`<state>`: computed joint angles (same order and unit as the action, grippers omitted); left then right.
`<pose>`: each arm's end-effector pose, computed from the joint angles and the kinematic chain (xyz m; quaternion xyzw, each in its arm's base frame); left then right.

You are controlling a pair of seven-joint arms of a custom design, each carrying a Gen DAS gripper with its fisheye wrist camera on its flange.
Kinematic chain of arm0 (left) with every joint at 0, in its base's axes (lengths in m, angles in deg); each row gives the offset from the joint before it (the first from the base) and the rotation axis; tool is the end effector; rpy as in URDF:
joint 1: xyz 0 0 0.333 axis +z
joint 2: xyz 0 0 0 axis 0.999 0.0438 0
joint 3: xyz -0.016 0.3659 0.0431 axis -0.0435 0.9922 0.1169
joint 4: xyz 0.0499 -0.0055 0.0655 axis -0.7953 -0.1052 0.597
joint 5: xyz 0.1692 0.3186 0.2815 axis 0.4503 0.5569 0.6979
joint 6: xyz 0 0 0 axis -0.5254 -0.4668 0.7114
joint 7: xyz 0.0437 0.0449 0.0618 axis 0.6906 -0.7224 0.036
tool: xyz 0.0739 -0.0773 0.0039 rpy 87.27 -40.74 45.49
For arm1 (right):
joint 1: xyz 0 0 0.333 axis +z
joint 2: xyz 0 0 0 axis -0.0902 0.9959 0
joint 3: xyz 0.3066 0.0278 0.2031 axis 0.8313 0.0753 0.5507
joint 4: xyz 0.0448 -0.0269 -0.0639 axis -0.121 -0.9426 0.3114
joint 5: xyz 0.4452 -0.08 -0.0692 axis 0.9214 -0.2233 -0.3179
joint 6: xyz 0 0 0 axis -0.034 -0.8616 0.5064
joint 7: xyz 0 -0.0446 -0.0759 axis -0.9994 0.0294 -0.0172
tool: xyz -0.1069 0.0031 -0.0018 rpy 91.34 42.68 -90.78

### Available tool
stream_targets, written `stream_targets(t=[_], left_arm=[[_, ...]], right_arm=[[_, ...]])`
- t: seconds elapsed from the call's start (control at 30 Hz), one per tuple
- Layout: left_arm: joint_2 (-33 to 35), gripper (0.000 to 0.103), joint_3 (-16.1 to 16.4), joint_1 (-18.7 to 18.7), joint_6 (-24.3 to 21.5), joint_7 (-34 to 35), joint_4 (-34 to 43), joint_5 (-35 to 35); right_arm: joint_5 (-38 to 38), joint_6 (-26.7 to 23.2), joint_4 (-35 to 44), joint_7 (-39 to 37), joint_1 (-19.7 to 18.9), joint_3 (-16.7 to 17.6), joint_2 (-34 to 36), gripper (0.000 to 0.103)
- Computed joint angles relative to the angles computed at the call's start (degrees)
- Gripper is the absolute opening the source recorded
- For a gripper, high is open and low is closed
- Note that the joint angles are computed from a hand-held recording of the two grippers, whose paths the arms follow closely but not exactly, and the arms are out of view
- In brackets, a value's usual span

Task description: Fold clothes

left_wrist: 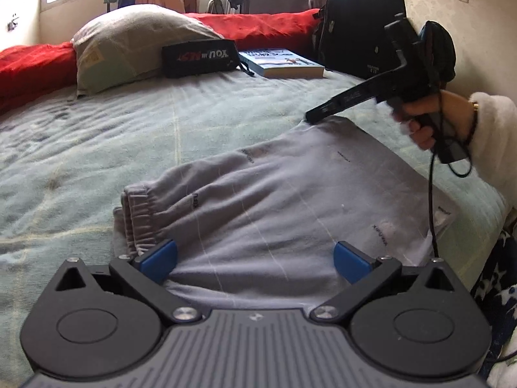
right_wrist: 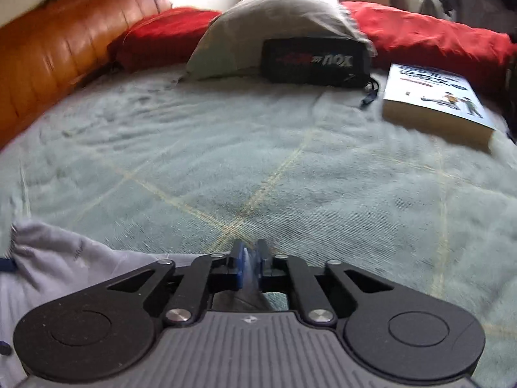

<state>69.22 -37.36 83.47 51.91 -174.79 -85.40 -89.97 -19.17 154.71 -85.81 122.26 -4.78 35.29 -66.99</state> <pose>0.5236 -0.0459 0.4533 -0.2982 0.8619 -0.3980 0.0988 0.5147 0.1755 0.4593 -0.6312 0.6635 -0.2248 0.3329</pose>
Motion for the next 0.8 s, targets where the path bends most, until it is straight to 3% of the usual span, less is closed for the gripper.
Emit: stream_targets(t=[0.07, 0.2, 0.3, 0.4, 0.47, 0.5, 0.6, 0.67, 0.8], left_arm=[[-1.2, 0.102, 0.2, 0.0, 0.1, 0.6, -0.5, -0.7], [-2.6, 0.102, 0.7, -0.4, -0.1, 2.1, -1.2, -2.1], [-2.8, 0.102, -0.1, -0.8, 2.1, 1.2, -1.9, -0.6], [-2.9, 0.102, -0.8, -1.5, 6.4, 0.9, -3.6, 1.4], [-4.4, 0.102, -0.2, -2.4, 8.0, 3.9, -5.2, 0.7], [-5.0, 0.102, -0.2, -2.6, 8.9, 3.7, -5.7, 1.4], [-6.8, 0.102, -0.1, -3.4, 10.8, 1.6, -6.5, 3.8], [-7.9, 0.102, 1.2, -5.1, 9.3, 1.8, -6.3, 2.9], [-7.3, 0.102, 2.7, -7.2, 2.3, 1.9, -4.0, 0.1]], right_arm=[[-1.4, 1.3, -2.8, 1.2, -0.9, 1.1, -4.4, 0.026], [3.2, 0.3, -8.9, -4.7, 4.9, -1.0, -13.6, 0.045], [6.1, -1.3, -12.6, -7.7, 9.2, -0.9, -17.9, 0.049], [8.5, -4.7, -15.2, -7.1, 9.5, 3.7, -20.0, 0.051], [8.7, -7.8, -16.7, -4.3, 7.0, 9.3, -21.5, 0.052], [7.0, -6.9, -17.8, -1.7, 4.1, 12.9, -23.2, 0.052], [6.3, -9.9, -18.2, 2.5, 2.6, 16.8, -27.1, 0.053], [4.9, -8.8, -18.6, 5.8, 1.0, 19.0, -29.3, 0.056], [4.1, -7.8, -17.8, 8.8, -0.6, 21.3, -28.6, 0.057]])
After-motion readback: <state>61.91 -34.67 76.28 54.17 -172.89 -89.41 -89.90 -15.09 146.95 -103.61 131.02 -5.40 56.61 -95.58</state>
